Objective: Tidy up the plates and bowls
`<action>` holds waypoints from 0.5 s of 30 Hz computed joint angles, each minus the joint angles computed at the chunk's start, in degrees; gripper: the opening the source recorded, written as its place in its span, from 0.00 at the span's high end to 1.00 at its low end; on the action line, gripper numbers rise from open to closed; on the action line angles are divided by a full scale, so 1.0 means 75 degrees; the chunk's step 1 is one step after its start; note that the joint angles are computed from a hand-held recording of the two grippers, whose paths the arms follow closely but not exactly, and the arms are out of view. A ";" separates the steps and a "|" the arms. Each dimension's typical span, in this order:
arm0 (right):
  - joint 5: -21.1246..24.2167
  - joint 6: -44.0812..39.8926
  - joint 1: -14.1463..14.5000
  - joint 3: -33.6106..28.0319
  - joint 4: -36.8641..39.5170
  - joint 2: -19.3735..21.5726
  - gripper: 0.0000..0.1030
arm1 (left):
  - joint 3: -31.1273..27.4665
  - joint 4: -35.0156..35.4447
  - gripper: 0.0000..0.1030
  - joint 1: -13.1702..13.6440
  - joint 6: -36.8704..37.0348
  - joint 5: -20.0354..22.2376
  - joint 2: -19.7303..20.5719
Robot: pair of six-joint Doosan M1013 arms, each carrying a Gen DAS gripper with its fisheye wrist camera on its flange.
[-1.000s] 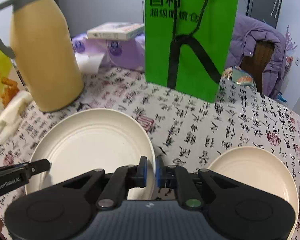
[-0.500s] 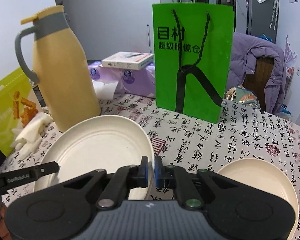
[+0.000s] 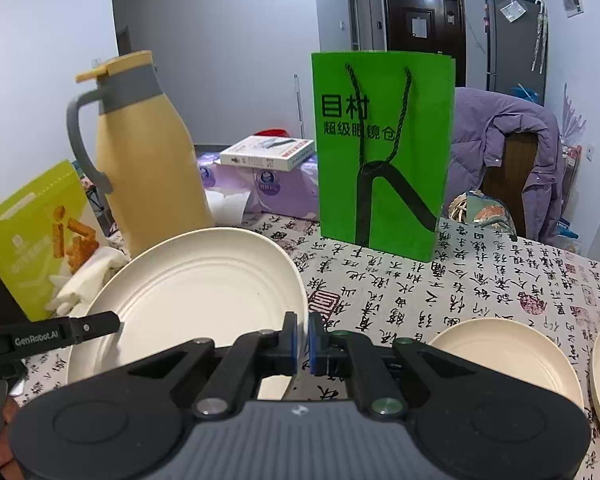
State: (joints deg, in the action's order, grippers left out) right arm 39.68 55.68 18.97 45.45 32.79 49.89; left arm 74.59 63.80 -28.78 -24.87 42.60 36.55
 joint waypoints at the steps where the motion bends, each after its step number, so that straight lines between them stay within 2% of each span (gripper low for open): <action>1: -0.0060 -0.0054 -0.0009 0.0104 0.0067 -0.0068 0.95 | 0.0028 0.0084 0.86 -0.0021 -0.0056 0.0007 -0.0034; 15: -0.0814 -0.0895 -0.0119 0.1582 0.0995 -0.0978 0.95 | 0.0322 0.0382 0.86 -0.0356 -0.0092 0.0272 -0.0421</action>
State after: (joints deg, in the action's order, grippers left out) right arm 33.58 48.96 18.08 57.31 40.25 42.55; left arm 77.01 66.67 -31.45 -25.56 44.65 33.39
